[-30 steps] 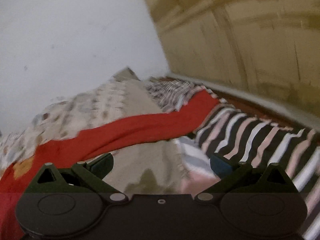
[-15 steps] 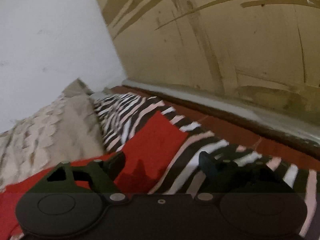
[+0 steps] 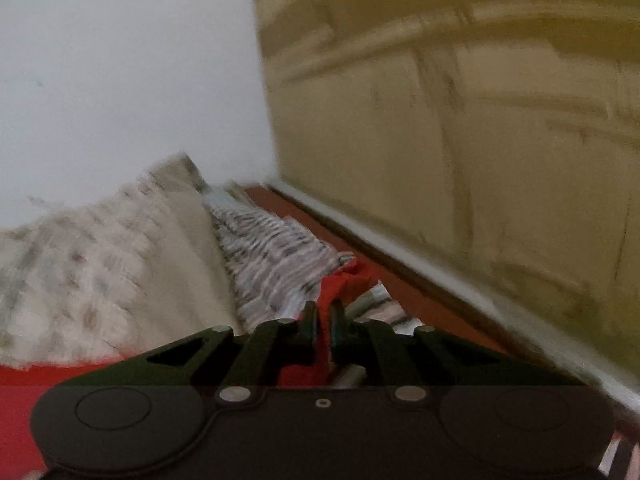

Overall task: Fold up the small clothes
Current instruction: 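Reach the right gripper to the red sleeve cuff and grasp it, then lift the sleeve and lay it across the dress body, open right gripper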

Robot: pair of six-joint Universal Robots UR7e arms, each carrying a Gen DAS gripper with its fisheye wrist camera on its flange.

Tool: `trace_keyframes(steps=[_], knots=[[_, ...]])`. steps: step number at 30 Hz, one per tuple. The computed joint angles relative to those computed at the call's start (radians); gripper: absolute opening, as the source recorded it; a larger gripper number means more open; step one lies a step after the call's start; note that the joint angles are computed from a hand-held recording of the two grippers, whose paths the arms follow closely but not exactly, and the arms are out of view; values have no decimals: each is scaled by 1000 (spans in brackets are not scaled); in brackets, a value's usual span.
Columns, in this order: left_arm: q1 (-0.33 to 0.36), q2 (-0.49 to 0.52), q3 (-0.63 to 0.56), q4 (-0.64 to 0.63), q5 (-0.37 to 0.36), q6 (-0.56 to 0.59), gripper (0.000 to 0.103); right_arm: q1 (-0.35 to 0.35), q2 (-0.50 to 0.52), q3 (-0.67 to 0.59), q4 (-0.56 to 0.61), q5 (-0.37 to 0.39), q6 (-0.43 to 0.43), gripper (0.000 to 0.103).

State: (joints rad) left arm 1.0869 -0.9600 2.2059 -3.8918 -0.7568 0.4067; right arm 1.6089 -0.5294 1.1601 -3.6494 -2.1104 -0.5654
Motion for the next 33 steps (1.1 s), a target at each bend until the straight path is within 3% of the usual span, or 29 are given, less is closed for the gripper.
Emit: trace_keyframes(steps=[4,6,9,16,20,25,30,33], knots=[[2,-58,12,78,-32,-74,103,79,-39,21,2,45,-61,5],[-24,-104,17,154,11,-142,103,123,-51,20,23,60,-78,5],[-71,-158,22,212,87,-151,103,186,-55,12,66,91,-99,5],[-144,-257,49,162,256,-117,103,309,-38,42,190,182,-135,5],[-153,-315,70,139,323,-126,103,363,-3,78,271,198,-158,5],[-147,-351,90,51,389,-53,103,398,61,174,313,218,-240,5],[-127,-376,105,-20,398,-4,103,415,120,285,338,194,-369,5],[-109,-390,107,-6,371,-16,103,412,141,360,285,176,-573,6]])
